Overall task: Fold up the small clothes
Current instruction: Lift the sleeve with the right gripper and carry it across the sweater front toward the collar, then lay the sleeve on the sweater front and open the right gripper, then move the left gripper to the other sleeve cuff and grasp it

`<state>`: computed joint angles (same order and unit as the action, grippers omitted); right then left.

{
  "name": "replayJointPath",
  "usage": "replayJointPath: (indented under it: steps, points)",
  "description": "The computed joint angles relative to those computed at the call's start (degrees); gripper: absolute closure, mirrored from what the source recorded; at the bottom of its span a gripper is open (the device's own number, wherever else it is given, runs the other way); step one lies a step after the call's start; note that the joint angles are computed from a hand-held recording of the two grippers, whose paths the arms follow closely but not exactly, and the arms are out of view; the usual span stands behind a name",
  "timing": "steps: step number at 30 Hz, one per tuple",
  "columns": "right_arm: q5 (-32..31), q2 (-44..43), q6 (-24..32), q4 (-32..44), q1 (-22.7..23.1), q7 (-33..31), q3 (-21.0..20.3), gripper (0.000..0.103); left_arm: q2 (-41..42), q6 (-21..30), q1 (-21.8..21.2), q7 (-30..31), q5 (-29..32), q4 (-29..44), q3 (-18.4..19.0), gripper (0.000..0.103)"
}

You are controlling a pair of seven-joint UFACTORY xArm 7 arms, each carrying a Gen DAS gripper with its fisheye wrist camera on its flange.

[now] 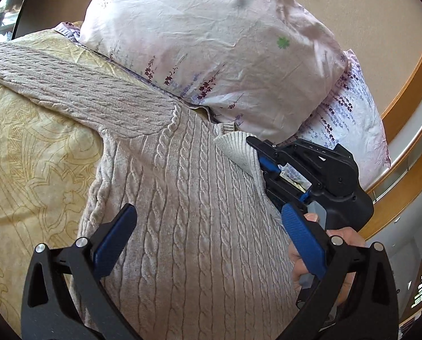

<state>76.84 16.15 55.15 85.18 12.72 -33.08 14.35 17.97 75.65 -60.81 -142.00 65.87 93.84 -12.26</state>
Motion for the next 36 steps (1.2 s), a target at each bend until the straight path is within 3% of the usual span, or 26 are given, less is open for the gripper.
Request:
replayJointPath:
  steps: [3,6,9,11,14,17,18,21,23,28,30,32,34,36]
  points:
    - [2.92,0.02,-0.26,0.82,-0.28,-4.52,1.03,0.093,-0.82,0.27,-0.26,-2.11,0.53,-1.45,-0.14,0.002]
    - [-8.57,-0.36,-3.10,1.51,3.17,-2.29,-0.24,0.093,-1.35,-0.73,0.38,-3.36,0.48,-2.44,-0.51,0.002]
    - [-14.37,-0.01,1.20,1.38,3.02,1.21,-0.12,0.086,-1.51,-1.65,0.94,-3.53,0.39,-2.86,-0.83,0.002]
    - [-14.46,-1.04,2.96,0.32,2.27,0.14,0.15,0.058,-1.18,-1.21,0.89,-3.09,0.47,-2.41,-0.93,0.002]
    - [-13.77,-5.54,-2.20,-3.70,2.87,-5.66,-0.02,0.053,-0.47,-0.64,0.67,-1.74,0.25,-1.32,-0.82,0.002]
    - [-14.70,-9.10,-11.52,-6.96,4.20,-8.74,-1.12,0.053,-0.42,-1.23,0.75,-0.97,-0.26,-1.18,-0.59,0.002]
    - [-16.16,-9.36,-14.69,-7.29,4.73,-8.41,-1.50,0.053,-0.51,-1.45,0.78,-1.03,-0.39,-1.29,-0.53,0.002]
    - [-26.07,-8.36,-20.47,-7.55,6.17,0.53,-2.64,0.053,-0.96,-2.08,0.96,-1.93,-0.55,-2.00,-0.45,0.002]
    - [-29.23,-6.17,-15.96,-5.99,4.20,2.95,-1.51,0.053,-1.18,-2.27,1.11,-2.48,-0.48,-2.32,-0.47,0.002]
    - [-31.30,-7.89,-16.59,-8.24,5.85,-1.62,-0.88,0.050,-1.14,-0.46,0.40,-4.78,1.81,-2.71,-0.49,0.002]
    - [-28.40,-8.91,-17.26,-9.08,7.25,-4.28,-2.23,0.050,-1.27,0.21,0.12,-6.12,3.03,-3.14,-0.55,0.002]
    - [-25.37,-8.94,-14.40,-8.62,3.79,-5.06,0.77,0.050,-0.96,1.75,-0.16,-6.24,3.26,-2.65,-0.76,0.002]
    - [-29.16,-7.28,-9.83,-6.60,5.66,-4.06,-1.06,0.049,-1.61,1.27,-0.30,-7.03,4.75,-3.81,-0.81,0.002]
    - [-30.60,-8.87,-10.32,-7.81,5.91,-6.35,-1.30,0.050,-3.59,-0.29,0.19,-7.06,5.95,-6.30,-1.36,0.002]
